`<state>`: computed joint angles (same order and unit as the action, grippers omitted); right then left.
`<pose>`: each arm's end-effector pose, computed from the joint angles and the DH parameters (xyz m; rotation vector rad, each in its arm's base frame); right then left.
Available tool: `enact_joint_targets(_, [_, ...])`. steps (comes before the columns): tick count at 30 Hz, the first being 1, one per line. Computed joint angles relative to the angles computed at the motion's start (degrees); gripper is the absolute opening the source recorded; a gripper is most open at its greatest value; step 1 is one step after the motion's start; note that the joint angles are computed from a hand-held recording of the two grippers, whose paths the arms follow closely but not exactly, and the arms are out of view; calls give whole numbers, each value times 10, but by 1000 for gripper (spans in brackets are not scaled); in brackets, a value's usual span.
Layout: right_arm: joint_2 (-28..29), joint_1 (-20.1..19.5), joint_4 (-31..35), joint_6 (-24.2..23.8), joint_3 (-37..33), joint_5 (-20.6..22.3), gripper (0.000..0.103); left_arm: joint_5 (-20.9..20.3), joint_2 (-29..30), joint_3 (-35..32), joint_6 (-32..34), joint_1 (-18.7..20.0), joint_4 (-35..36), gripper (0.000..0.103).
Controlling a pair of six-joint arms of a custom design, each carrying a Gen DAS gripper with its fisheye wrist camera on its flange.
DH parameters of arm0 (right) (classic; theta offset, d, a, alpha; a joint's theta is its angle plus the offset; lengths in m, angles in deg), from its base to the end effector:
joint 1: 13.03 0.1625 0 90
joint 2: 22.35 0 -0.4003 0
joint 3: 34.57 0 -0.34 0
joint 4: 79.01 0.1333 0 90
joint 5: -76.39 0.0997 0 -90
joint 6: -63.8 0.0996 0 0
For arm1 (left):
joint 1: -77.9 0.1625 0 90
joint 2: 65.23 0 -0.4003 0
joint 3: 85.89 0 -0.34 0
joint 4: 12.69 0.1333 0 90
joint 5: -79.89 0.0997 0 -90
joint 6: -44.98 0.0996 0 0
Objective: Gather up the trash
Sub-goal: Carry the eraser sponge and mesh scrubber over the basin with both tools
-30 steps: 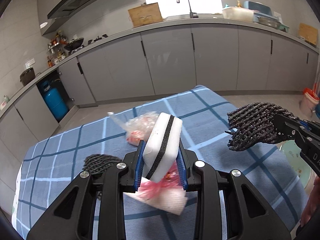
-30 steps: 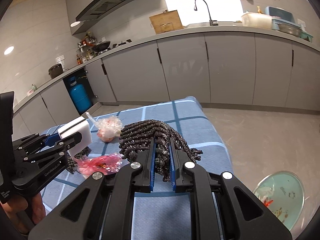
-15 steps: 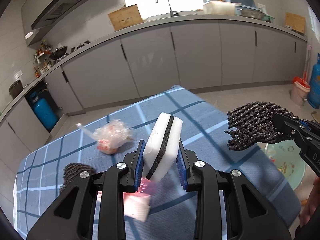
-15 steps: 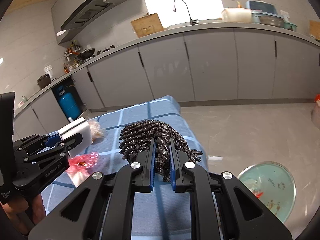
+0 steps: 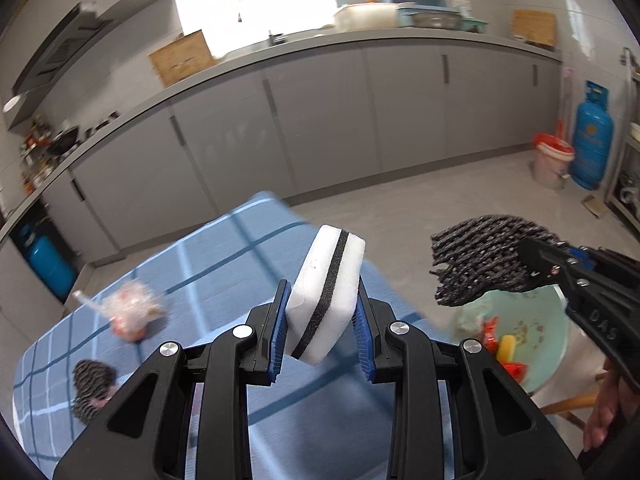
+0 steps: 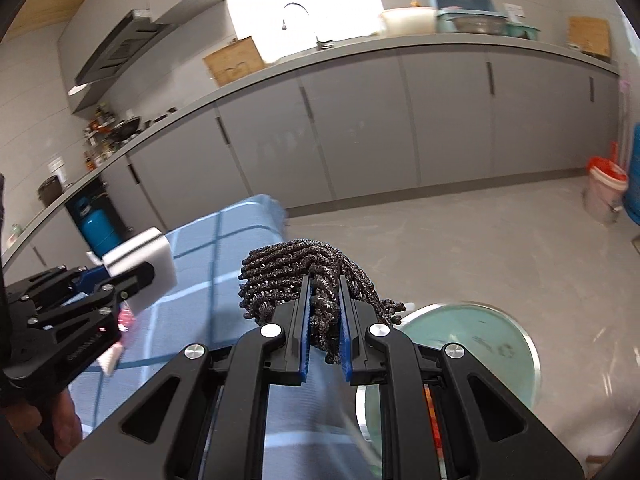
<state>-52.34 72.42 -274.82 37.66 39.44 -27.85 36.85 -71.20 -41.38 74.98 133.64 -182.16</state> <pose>0.0511 -0.7298 0.1685 0.2657 -2.3249 1.2694 -0.2710 -0.7639 0.0063 0.8736 2.0658 -0.8614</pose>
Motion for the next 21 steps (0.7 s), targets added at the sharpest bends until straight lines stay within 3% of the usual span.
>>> enact_joint_targets(10, [-28,-45,-37,16,30,-47,14,-75,65,-68,-22,-13,86,31])
enact_joint_targets(21, [-29,-75,-37,29,31,-69,17,-126,112,-119,-23,-18,142,34])
